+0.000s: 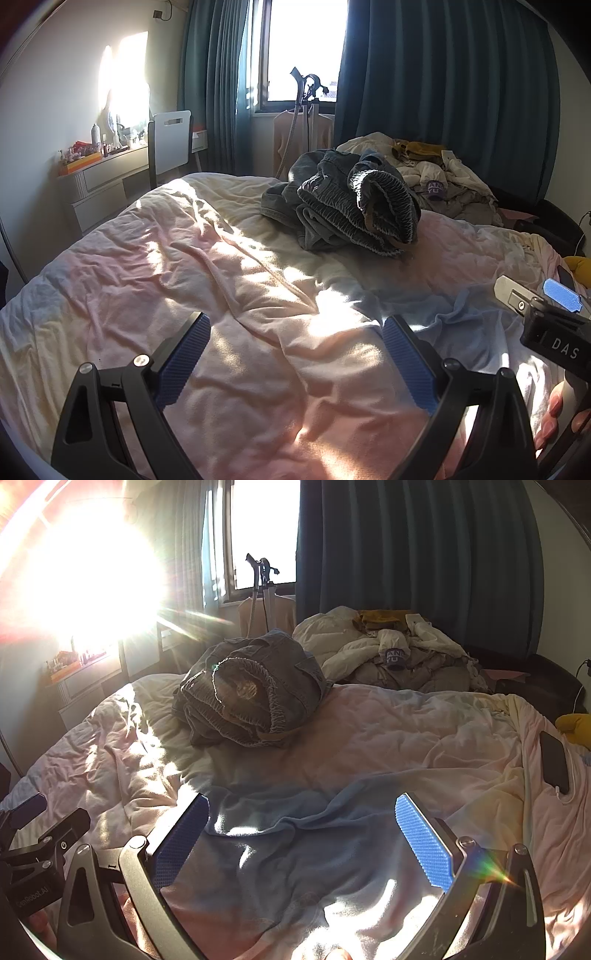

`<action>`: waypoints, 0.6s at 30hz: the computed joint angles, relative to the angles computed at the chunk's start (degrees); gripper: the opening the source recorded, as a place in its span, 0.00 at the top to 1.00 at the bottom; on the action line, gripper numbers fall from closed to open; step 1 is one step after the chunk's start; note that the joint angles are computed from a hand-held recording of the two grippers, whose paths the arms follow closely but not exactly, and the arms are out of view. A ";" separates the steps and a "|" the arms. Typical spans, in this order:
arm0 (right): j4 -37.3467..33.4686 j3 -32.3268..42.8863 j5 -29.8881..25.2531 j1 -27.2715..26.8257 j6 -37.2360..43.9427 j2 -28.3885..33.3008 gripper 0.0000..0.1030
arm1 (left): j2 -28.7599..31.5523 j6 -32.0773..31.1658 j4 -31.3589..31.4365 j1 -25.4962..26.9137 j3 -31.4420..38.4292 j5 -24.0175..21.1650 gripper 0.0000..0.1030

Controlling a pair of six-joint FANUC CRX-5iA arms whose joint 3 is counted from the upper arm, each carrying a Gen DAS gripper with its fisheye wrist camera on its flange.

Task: Fold clothes

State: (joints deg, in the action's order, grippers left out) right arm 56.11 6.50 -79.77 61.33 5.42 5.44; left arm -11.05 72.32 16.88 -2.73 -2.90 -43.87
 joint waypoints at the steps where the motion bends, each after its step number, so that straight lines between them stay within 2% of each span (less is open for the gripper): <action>1: -0.05 0.05 0.02 0.00 0.05 0.01 0.00 | 0.03 -0.10 0.11 -0.01 0.03 -0.04 0.07; 14: 0.10 0.19 0.84 -0.51 -0.46 -0.15 0.00 | 2.39 -1.06 0.66 -1.09 2.66 -0.75 0.07; 18: 1.76 -0.91 3.40 -1.11 -0.70 -0.75 0.00 | 4.64 -2.10 0.42 -1.79 5.57 -1.08 0.07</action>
State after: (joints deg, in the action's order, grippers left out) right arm 57.87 5.59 -76.37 60.22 4.73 4.70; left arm -6.41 70.22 17.31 -4.52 2.67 -44.95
